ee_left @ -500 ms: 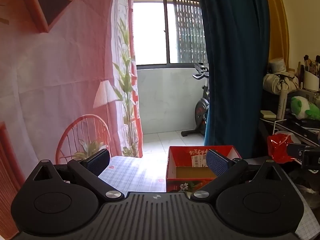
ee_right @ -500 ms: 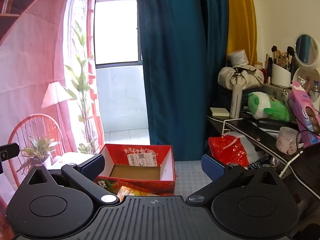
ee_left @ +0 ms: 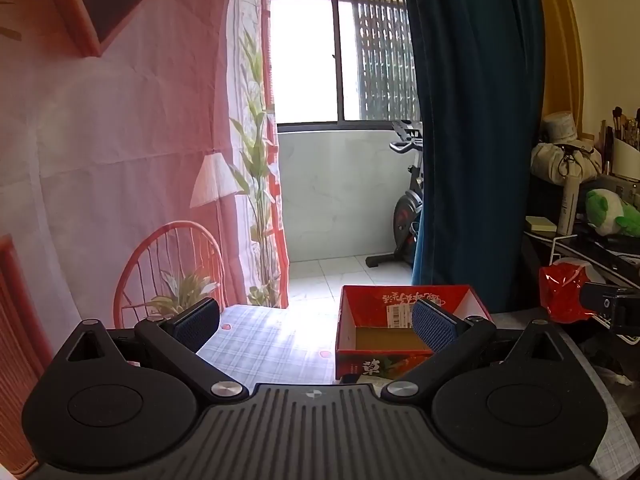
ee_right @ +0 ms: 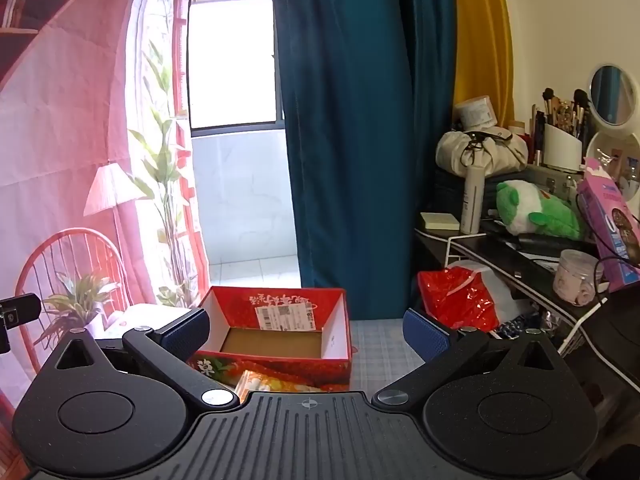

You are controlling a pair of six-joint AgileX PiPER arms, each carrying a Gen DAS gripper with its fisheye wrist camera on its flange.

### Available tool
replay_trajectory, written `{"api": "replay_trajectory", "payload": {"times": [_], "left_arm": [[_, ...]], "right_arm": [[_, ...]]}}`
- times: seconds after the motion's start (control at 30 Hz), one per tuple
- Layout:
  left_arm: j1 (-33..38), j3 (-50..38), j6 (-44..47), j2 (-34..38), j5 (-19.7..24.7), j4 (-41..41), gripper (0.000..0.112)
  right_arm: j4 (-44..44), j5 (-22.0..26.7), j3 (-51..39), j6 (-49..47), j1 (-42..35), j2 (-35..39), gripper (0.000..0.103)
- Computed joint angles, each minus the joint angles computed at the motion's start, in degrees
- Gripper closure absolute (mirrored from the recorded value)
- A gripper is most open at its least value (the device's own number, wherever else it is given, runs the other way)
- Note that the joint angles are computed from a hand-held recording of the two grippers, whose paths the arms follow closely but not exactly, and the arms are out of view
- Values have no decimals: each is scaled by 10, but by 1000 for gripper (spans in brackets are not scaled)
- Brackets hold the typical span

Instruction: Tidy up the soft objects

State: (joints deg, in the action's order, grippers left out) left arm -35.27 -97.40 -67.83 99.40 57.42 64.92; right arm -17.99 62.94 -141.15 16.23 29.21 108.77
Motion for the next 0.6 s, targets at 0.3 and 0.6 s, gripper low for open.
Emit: {"api": "replay_trajectory", "payload": {"times": [0.3, 0.6], "left_arm": [[-5, 4, -14, 0, 9, 18, 9], [-3, 9, -14, -2, 5, 18, 9]], "right_arm": [[0, -8, 14, 1, -2, -7, 0], [3, 0, 4, -2, -4, -2, 0]]}}
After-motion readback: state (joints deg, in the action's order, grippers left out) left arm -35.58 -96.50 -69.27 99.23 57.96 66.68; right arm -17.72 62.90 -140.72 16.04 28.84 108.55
